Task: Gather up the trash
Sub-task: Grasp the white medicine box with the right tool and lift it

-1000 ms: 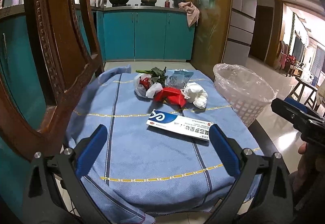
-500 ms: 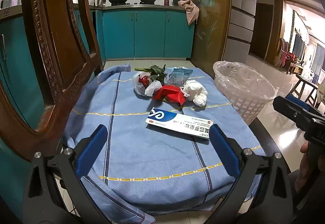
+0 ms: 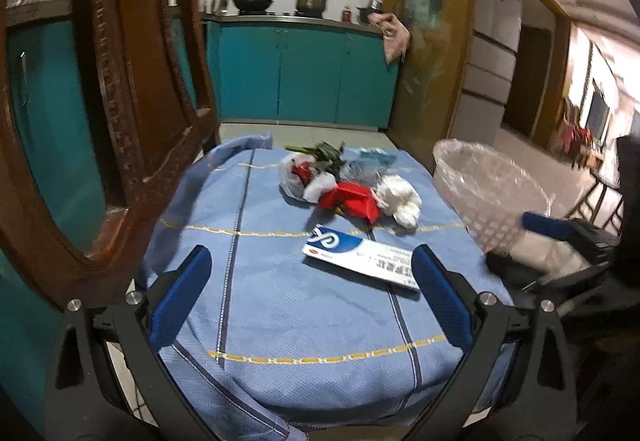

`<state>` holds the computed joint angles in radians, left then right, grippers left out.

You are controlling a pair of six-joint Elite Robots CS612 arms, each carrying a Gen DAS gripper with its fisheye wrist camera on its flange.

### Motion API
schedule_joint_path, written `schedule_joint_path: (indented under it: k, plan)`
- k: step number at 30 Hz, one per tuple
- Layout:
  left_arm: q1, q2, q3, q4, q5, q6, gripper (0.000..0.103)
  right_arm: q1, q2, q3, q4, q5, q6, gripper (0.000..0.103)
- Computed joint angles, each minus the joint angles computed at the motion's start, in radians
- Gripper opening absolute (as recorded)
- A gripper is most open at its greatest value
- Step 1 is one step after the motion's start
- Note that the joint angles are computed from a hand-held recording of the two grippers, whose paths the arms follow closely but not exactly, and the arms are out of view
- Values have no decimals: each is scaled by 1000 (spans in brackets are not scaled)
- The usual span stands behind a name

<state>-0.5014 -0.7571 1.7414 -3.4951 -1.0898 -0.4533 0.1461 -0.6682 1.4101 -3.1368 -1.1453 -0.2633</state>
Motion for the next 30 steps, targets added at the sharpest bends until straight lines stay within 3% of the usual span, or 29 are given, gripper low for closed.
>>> schedule_joint_path:
  k: [6,8,12,14,16,18,21,27,30]
  plan:
    - [14,-1,1,6,10,-64,100,48,74,-180,294,-37,-335,99]
    - [20,-1,0,15,2,-80,100,55,97,-226,356,-44,-368,99]
    - [26,0,-4,39,-6,-90,100,62,150,-349,578,-63,-389,97]
    - [27,1,-7,48,-11,-89,100,62,172,-399,679,-81,-369,71]
    - [27,3,-12,57,-14,-79,100,52,167,-396,692,-38,-339,53]
    - [27,6,-20,67,-9,-71,100,36,162,-405,761,24,-285,49]
    - [36,15,-49,92,-31,-50,100,19,136,-359,742,59,-212,45]
    - [50,63,-154,135,-52,98,99,-29,30,-139,454,145,-19,45]
    - [66,105,-232,169,-81,152,88,-47,8,-72,330,164,110,45]
